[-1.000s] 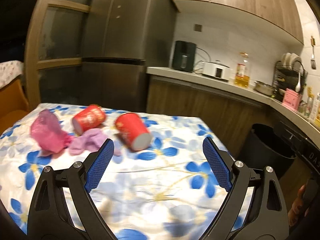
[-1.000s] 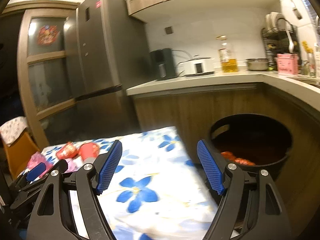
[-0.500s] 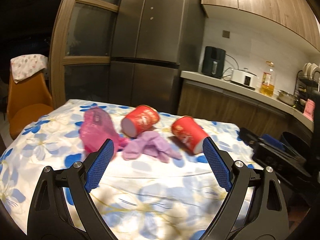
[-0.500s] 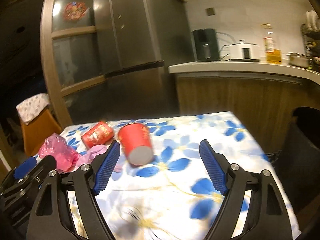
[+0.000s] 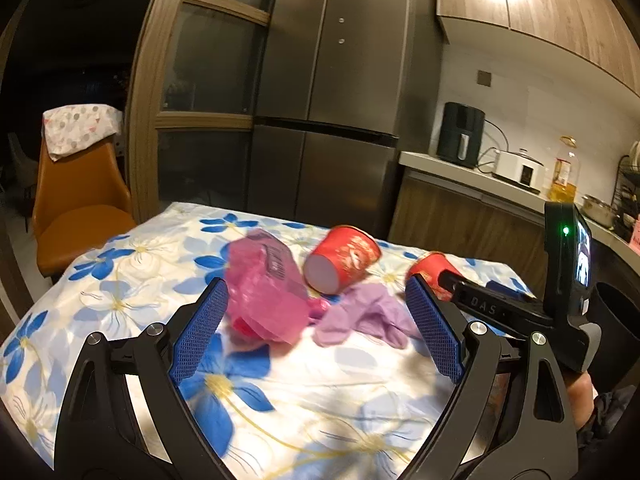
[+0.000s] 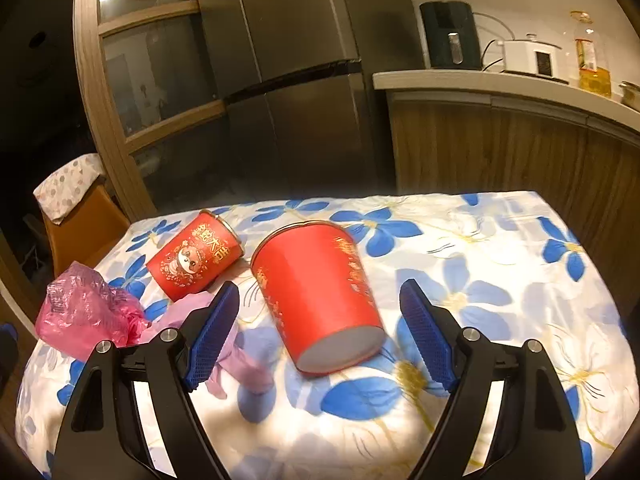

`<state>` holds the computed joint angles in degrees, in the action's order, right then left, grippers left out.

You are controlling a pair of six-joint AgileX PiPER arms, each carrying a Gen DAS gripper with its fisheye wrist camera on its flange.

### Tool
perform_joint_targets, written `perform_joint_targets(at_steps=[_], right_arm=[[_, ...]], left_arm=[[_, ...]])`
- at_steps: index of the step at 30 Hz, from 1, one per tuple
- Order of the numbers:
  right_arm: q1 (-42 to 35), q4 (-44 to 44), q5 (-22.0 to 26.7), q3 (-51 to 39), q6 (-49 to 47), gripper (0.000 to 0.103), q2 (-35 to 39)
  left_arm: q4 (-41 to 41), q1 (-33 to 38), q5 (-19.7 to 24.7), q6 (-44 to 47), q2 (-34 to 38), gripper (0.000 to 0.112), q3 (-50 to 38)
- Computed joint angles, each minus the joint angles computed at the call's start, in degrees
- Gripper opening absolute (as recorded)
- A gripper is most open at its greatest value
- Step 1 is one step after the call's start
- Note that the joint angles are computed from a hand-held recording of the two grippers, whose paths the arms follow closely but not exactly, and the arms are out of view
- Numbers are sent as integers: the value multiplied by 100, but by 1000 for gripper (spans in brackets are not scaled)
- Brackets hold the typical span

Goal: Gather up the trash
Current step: 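Grasp the pink bag with the left tool while the right tool grasps the large red cup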

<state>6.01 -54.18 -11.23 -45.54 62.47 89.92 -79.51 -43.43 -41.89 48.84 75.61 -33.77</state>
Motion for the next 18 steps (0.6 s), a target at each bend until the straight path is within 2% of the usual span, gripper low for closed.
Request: perform_joint_targets(at_steps=[3,6,9,15,18], right_arm=[[37,-988,31,-195,956,80,181],[56,-2005,56,-332,1930,71,295],[21,-2634,9,-403,2571,63,361],[-20,-2715,-81,-349,2616,60,301],[-18,-2433,-70,-260,2284,59,203]], left_arm=[[116,316,177,-34,24,89,-39],[228,598,383,-101,77,89,-89],[296,826,586,-115,114,89,-142],[458,1242,1066,-197,260,89,-263],[554,1414,1320,-297,331,89,-294]])
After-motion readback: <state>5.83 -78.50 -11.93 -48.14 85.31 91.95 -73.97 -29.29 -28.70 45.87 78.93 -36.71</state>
